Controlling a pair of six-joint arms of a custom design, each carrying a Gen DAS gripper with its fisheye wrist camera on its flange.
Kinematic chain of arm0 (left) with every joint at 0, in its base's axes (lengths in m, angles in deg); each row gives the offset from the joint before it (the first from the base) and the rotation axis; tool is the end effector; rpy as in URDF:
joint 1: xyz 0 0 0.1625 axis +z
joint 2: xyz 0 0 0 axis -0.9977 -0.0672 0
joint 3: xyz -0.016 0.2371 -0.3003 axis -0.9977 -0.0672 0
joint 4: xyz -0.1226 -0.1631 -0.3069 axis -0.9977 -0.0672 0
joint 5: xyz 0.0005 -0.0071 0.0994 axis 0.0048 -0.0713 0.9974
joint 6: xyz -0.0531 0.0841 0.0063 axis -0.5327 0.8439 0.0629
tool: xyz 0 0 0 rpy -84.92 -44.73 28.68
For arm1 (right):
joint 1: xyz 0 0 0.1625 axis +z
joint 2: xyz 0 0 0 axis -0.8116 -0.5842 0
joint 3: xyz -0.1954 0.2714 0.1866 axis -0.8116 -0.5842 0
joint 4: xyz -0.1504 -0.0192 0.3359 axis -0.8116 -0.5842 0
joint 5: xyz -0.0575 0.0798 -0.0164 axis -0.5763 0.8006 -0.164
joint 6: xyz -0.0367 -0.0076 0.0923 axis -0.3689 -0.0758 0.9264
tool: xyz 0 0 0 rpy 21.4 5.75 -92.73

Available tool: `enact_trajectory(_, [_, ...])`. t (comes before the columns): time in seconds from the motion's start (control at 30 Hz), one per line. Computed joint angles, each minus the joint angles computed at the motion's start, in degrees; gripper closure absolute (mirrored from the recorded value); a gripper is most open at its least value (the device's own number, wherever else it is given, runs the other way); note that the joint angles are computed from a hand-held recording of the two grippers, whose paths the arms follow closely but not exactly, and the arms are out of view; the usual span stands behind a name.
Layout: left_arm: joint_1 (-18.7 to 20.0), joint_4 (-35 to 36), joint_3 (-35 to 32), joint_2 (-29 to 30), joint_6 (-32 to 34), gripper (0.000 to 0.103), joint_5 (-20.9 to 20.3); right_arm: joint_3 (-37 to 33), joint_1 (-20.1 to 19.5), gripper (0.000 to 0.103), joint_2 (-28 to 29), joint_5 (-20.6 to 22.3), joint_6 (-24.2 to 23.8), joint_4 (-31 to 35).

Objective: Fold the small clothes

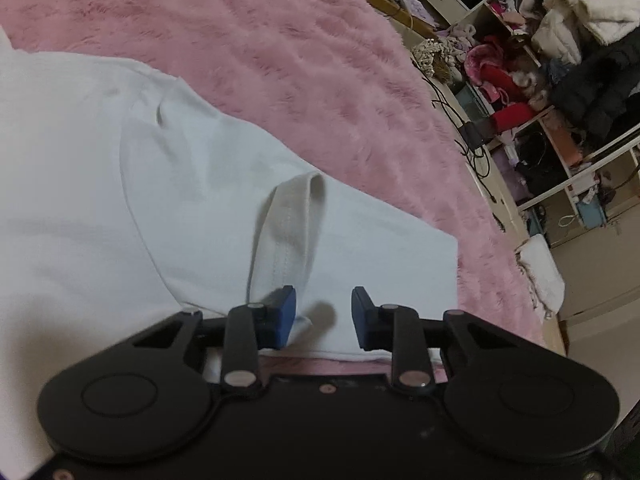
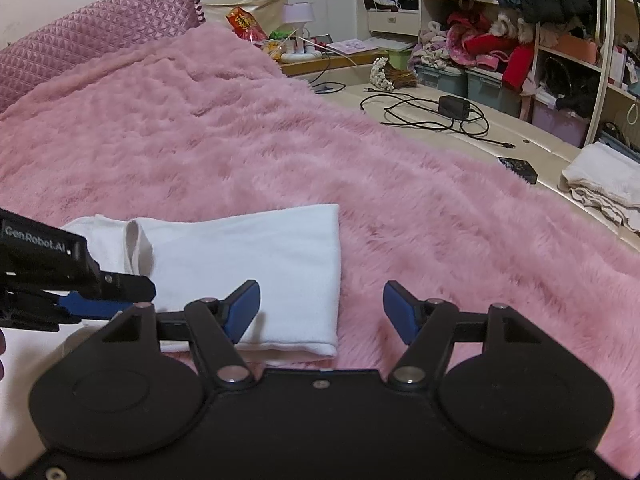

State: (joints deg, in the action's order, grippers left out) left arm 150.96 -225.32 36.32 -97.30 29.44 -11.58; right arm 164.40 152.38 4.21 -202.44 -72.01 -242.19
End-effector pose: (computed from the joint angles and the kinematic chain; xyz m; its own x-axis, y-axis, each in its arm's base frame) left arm -0.1035 -0.6009 0.0977 -0.9771 0.1105 -0.1818 0.1764 0.8985 -0.4019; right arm 0.1293 -0.4384 0.0381 -0.7248 0.2872 0.6262 -0.3786 0.5934 -0.7104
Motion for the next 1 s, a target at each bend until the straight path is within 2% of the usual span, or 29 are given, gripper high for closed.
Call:
enact_trajectory(0.17, [-1.1, 0.2, 0.2, 0.06, -1.8, 0.072, 4.93, -0.12, 0.1, 0.034, 0.02, -0.17, 0.15, 0.29])
enact_trajectory(0.3, [-1.12, 0.07, 0.81, -0.48, -3.13, 0.072, 6.3, -0.13, 0.09, 0.034, 0.0, -0.2, 0.23, 0.35])
enact_trajectory(0.37, [-1.01, 0.99, 0.71, -0.69, -3.06, 0.074, 5.77, -0.01, 0.05, 0.034, 0.0, -0.04, 0.47, 0.43])
enact_trajectory(0.43, [-1.19, 2.41, 0.38, -0.68, -3.55, 0.092, 6.22, -0.06, 0.06, 0.034, 0.03, -0.11, 0.48, 0.47])
enact_trajectory(0.5, [-0.58, 3.62, -0.1, -0.75, -5.1, 0.103, 4.59, -0.06, 0.05, 0.034, 0.05, -0.08, 0.43, 0.36])
enact_trajectory(0.6, [0.35, 3.68, -0.36, -0.8, -7.04, 0.103, 2.5, -0.02, -0.01, 0.034, 0.09, 0.1, 0.51, 0.21])
enact_trajectory(0.83, [0.79, -0.19, 2.2, -2.9, -8.03, 0.103, 0.61, 0.35, 0.17, 0.034, -0.28, 0.28, 1.31, 1.11])
enact_trajectory(1.0, [0.65, -2.75, 4.58, -6.13, -7.4, 0.103, 1.31, -0.94, 1.29, 0.034, 0.09, -0.03, 0.28, 4.47])
